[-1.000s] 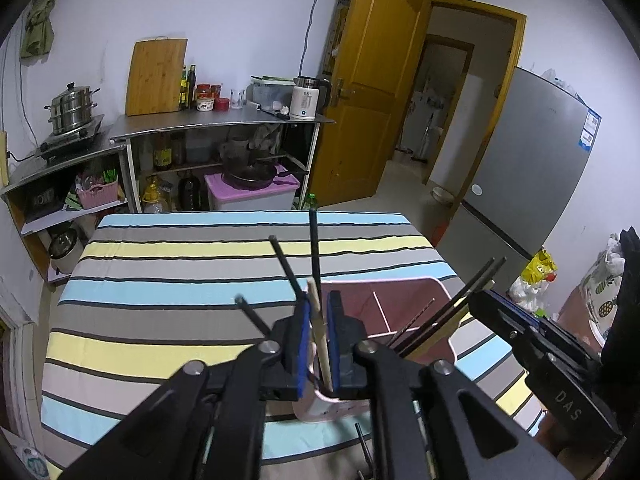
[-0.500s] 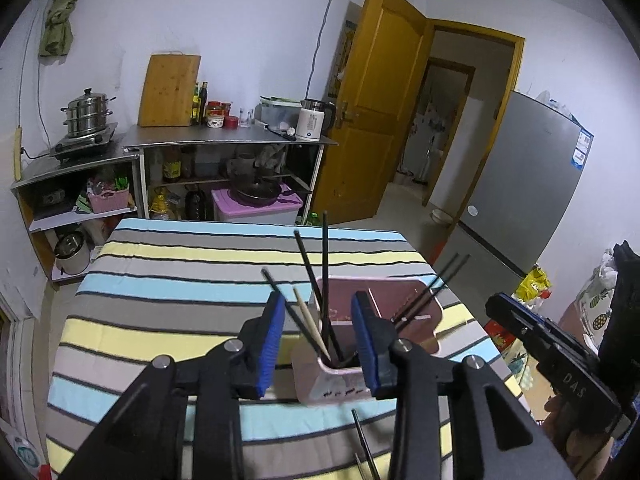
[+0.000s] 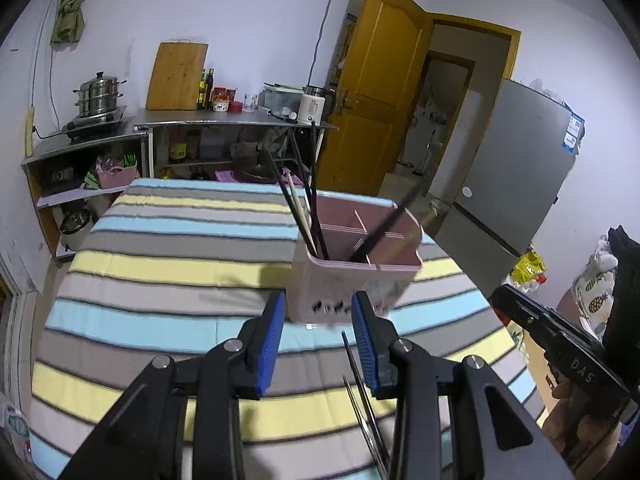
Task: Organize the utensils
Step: 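Move both tools back toward the last chopsticks on the cloth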
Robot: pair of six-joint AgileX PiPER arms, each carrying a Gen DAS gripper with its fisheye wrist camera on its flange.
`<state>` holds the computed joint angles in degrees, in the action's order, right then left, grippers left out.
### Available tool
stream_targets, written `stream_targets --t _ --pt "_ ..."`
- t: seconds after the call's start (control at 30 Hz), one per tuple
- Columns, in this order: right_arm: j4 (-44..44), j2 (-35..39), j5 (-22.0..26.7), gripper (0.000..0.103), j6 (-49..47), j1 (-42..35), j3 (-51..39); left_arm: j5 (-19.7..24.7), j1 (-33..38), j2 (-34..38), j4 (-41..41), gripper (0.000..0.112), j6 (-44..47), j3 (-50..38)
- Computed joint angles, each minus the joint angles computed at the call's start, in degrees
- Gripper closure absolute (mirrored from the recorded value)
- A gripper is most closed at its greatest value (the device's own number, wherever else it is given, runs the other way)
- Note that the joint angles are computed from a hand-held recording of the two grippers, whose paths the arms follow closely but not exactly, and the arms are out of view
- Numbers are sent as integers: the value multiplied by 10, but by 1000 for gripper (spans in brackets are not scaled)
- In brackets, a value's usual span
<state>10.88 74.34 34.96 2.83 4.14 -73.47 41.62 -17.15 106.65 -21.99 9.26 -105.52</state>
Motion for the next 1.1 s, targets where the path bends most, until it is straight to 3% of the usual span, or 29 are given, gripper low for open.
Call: stream_targets --t 0.17,0.43,0.83,1.1 --pt "9 -35 -5 90 -6 0 55 -38 -13 -46 -7 76 9 90" --pt "8 -64 -10 90 0 -1 108 -62 -24 -72 -13 76 18 154" --pt "41 -61 -13 90 -24 -13 149 -50 -32 -37 -26 76 6 180" --pt "87 -55 -11 90 -65 -40 167 -25 -61 15 0 76 -30 145"
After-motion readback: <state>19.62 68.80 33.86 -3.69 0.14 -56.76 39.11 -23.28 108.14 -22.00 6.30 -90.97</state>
